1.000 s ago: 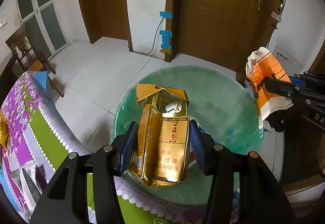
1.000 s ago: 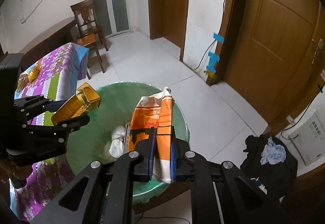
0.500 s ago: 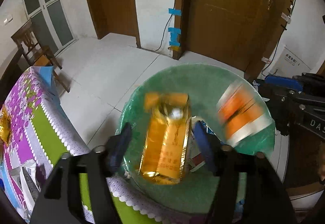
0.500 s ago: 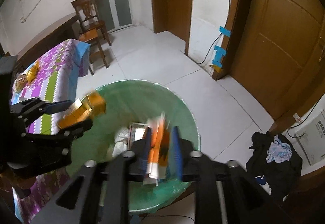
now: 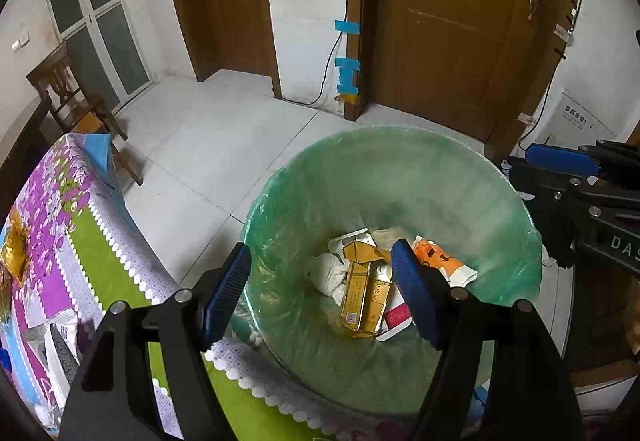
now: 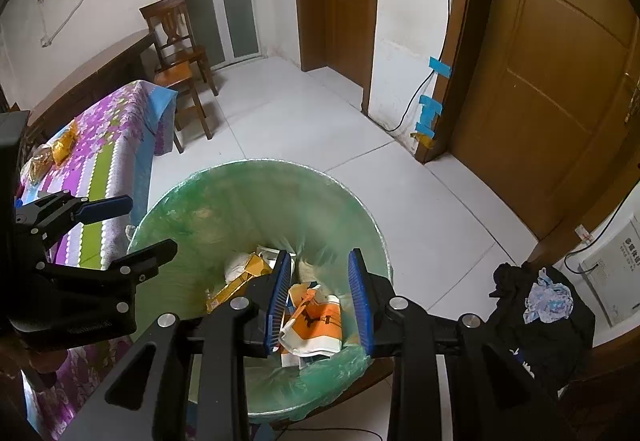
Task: Collect trash
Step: 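Open both grippers to drop the wrapper and gold packet into the bin, then move both grippers back over the table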
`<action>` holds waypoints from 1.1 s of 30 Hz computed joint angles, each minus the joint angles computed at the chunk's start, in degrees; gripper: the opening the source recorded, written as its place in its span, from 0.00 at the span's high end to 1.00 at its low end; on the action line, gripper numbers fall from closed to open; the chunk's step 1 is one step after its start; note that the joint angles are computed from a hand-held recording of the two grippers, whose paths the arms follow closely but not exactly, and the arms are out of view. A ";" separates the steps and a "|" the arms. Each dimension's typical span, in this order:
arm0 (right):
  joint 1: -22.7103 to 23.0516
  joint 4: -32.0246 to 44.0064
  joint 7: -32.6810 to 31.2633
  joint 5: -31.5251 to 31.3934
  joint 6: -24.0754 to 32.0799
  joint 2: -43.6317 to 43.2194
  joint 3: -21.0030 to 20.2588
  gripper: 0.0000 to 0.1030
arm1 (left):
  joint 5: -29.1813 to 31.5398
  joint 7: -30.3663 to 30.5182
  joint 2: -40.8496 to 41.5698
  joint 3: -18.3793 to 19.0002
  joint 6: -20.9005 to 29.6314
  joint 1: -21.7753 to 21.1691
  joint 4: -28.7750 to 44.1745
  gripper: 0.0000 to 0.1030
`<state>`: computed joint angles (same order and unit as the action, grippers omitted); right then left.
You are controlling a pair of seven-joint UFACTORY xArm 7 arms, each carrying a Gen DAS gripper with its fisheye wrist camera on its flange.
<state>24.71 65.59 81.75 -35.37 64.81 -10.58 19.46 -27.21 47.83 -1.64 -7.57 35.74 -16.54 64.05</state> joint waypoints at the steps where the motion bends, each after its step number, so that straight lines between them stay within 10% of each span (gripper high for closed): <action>1: 0.04 -0.24 0.08 -0.11 0.08 -0.38 0.04 0.70 | 0.02 -0.11 -0.03 -0.04 -0.17 -0.03 -0.07 0.32; 13: 0.96 0.17 6.63 -7.24 4.83 -1.29 3.69 0.68 | 0.50 -0.51 -4.02 0.46 -8.01 -0.95 -5.22 0.32; 20: 3.68 2.80 12.51 -14.86 11.39 0.89 6.29 0.37 | -0.40 -0.02 -9.37 3.23 -15.63 -1.94 -11.67 0.25; 28: 9.73 7.68 17.06 -20.37 9.76 7.08 5.10 0.29 | 11.28 -15.91 -5.48 3.30 -11.41 6.77 -8.50 0.21; 33: 14.67 14.50 16.09 -24.12 7.52 14.65 3.47 0.27 | -6.77 4.94 -15.54 13.38 -1.93 3.07 -13.94 0.21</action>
